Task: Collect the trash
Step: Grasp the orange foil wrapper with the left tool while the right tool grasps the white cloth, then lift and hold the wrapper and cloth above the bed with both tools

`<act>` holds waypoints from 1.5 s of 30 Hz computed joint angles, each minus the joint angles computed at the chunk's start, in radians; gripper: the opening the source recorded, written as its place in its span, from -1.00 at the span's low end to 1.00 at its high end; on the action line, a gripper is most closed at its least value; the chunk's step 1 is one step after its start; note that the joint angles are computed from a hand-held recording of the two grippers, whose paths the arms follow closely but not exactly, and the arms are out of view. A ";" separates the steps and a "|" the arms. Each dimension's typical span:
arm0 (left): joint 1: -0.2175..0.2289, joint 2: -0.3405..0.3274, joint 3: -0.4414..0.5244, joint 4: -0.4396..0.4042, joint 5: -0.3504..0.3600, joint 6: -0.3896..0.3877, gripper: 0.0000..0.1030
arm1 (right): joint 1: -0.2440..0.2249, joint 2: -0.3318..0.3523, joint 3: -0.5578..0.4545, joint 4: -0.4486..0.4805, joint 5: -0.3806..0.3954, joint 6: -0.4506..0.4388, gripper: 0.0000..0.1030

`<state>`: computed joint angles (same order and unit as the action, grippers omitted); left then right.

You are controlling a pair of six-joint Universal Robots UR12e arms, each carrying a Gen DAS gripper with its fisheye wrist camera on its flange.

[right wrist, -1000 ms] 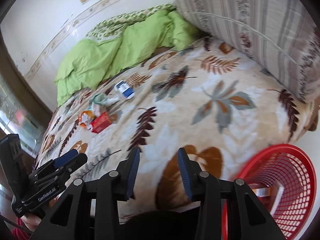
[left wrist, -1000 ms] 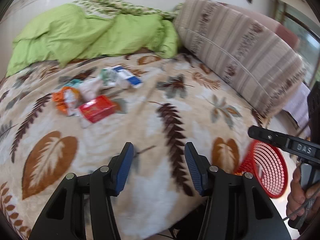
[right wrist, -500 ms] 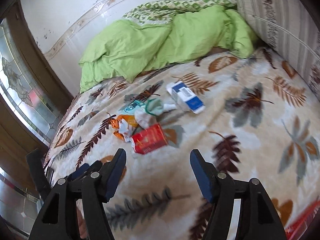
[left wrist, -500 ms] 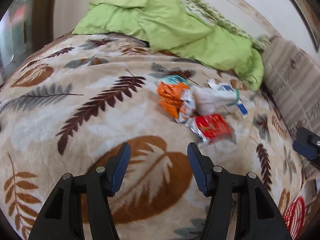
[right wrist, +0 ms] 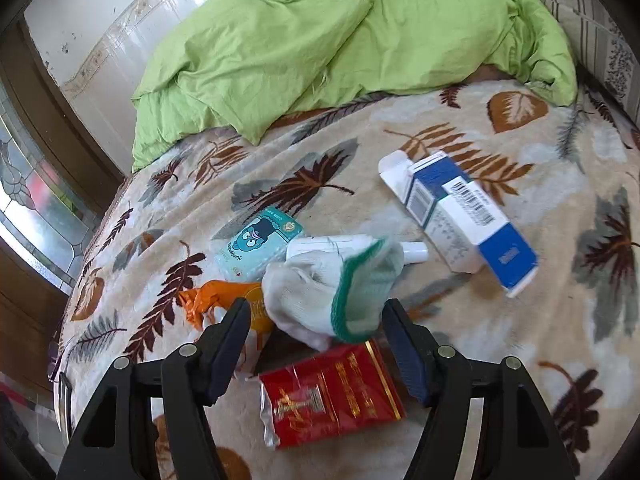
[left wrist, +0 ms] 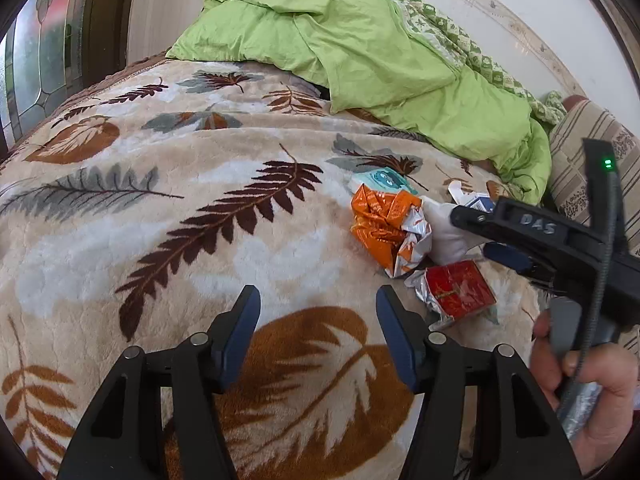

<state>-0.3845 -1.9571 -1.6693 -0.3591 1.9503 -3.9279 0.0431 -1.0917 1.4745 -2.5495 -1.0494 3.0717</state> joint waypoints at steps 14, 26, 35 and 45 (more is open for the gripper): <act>0.031 -0.097 0.119 0.035 -0.101 0.096 0.43 | -0.080 -0.105 0.184 -0.268 0.047 0.073 -0.67; 0.052 -0.154 0.200 -0.092 -0.121 0.068 -0.28 | -0.087 -0.099 0.188 -0.241 0.053 0.035 -0.67; 0.012 -0.116 0.151 -0.030 -0.011 0.140 -0.30 | -0.087 -0.137 0.232 -0.292 0.034 0.039 -0.67; -0.054 -0.042 0.058 0.012 0.025 0.200 -0.30 | -0.118 -0.236 0.351 -0.310 0.025 -0.012 -0.67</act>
